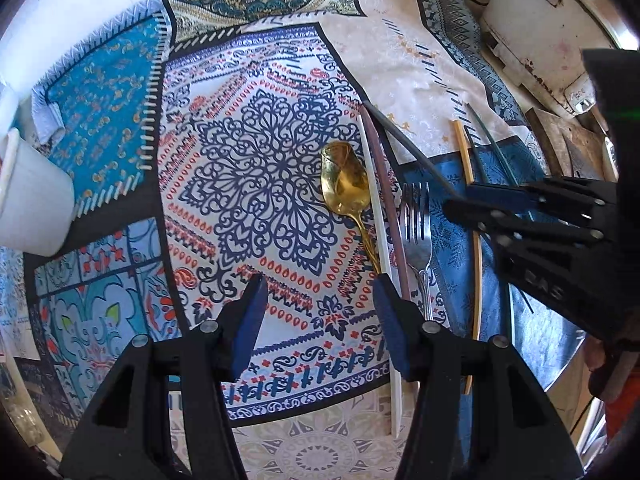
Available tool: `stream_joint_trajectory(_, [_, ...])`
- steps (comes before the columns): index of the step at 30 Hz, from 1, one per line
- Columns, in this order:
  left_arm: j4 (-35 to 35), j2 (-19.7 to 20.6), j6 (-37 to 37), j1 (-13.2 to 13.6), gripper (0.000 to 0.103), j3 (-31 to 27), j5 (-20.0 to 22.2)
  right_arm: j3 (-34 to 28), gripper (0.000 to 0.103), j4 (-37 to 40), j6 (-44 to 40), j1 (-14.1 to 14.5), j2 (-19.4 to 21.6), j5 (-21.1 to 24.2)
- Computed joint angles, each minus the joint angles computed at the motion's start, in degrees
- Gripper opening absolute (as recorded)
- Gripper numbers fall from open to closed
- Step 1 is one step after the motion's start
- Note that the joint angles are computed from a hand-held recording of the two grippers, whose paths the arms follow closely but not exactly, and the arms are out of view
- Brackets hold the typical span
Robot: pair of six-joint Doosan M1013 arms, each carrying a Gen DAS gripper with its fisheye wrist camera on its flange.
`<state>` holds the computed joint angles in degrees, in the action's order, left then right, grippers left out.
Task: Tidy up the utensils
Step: 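Move both open tools back over the remaining utensils, then grasp the white stick with the left tool while the right tool grasps a grey metal chopstick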
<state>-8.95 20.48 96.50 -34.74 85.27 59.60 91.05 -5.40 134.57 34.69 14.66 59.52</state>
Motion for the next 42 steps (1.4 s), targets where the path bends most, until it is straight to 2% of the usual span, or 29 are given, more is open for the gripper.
stream_joint_trajectory(3, [-1.33,0.61,0.80,0.13,0.041,-0.55,0.90,-0.28,0.008,-0.53,0.20,-0.13,0.30,0.45])
stream_joint_trajectory(12, [-5.51,2.61,4.14,-0.15,0.011,-3.04,3.21,2.11,0.006,-1.74,3.99,-0.20,-2.60,-2.74])
stream_joint_trajectory(17, [-7.96,4.31,4.35,-0.18,0.010,-5.18,4.83,3.67,0.006,-3.02,7.25,-0.03,-5.14,-4.08])
stream_joint_trajectory(23, [-3.93,5.66,3.14,-1.80,0.007,-7.03,4.45,5.88,0.006,-3.98,9.90,0.14,-8.03,-5.02])
stream_joint_trajectory(29, [-0.88,7.18,1.80,-3.26,0.005,-9.01,5.04,5.41,0.006,-3.59,10.04,0.60,-7.14,-4.83])
stream_joint_trajectory(36, [-1.15,8.78,1.53,-3.83,0.004,-11.20,7.62,6.59,0.006,-1.60,9.39,1.07,-6.83,-3.23])
stream_joint_trajectory(42, [-2.72,6.96,4.11,-2.53,0.003,-9.01,6.80,6.67,0.006,0.95,5.26,0.71,-6.13,0.45])
